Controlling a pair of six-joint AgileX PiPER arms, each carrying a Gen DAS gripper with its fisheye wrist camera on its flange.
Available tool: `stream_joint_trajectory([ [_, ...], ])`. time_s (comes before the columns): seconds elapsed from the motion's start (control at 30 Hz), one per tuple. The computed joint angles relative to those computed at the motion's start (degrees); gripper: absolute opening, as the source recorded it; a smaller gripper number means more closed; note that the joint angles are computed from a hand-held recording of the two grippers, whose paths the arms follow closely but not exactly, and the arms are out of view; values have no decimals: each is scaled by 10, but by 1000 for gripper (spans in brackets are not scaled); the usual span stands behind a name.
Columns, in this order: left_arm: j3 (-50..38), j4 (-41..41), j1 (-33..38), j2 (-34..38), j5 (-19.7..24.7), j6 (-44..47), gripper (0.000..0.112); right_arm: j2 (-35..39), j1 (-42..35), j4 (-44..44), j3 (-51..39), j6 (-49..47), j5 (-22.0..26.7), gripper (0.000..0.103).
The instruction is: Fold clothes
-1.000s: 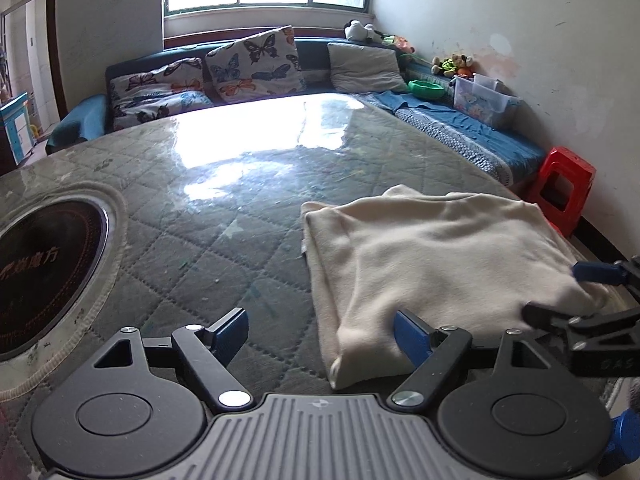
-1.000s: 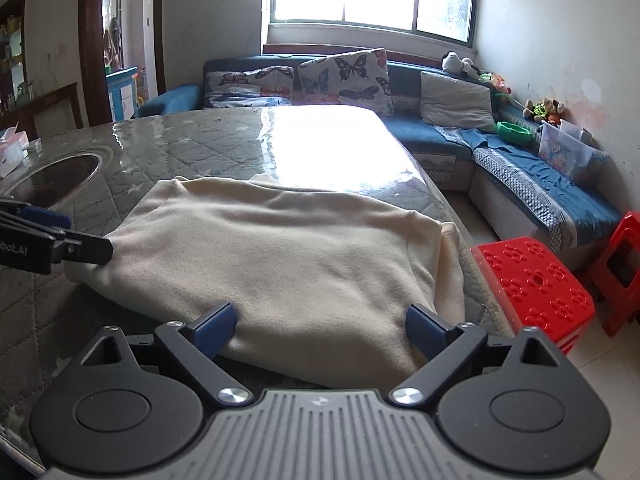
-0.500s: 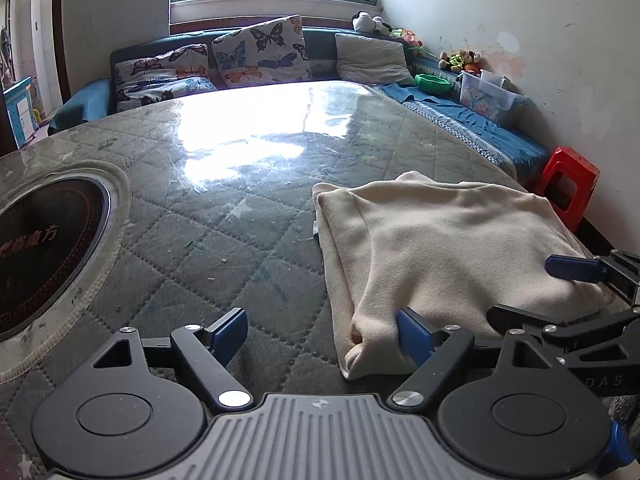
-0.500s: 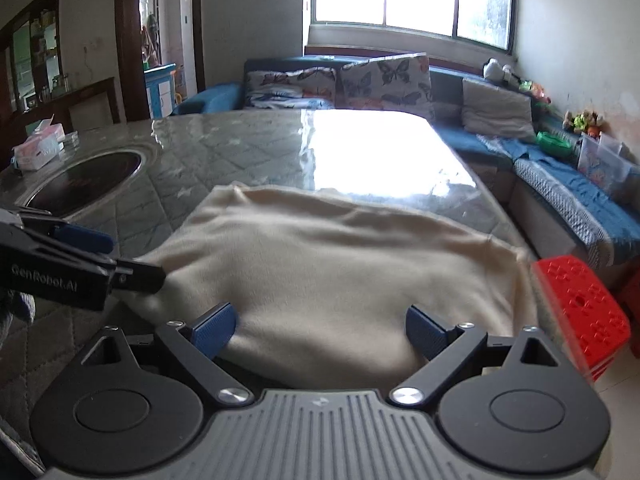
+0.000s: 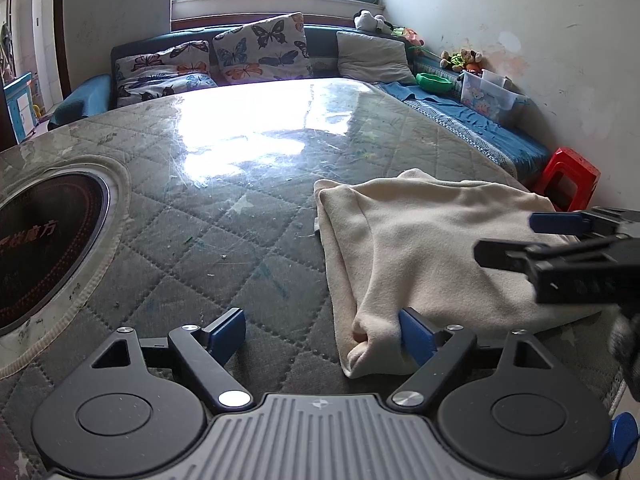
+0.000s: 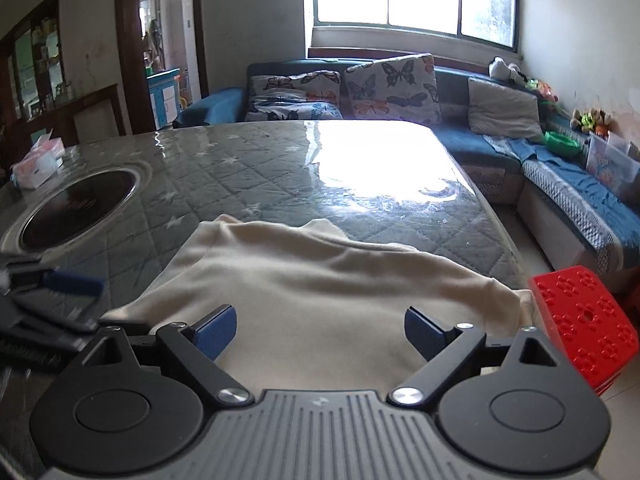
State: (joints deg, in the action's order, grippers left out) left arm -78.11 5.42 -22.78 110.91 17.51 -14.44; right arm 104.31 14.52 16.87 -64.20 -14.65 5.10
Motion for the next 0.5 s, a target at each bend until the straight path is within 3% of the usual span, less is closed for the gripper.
stream_joint_trajectory([
  [0.07,-1,-10,2,0,1,11,86,19,-3,-2,-17,4,9,89],
  [0.2,-3,-25,4,2,2,27,86,29,4,-123,-24,106,15,88],
  [0.27,-4,-30,5,2,2,32,86,29,1,-94,-38,73,27,82],
  [0.43,-3,-34,7,3,0,37,86,57,0,-75,-87,52,46,80],
  [0.5,-4,-33,6,3,1,36,86,77,2,-108,-108,82,57,78],
])
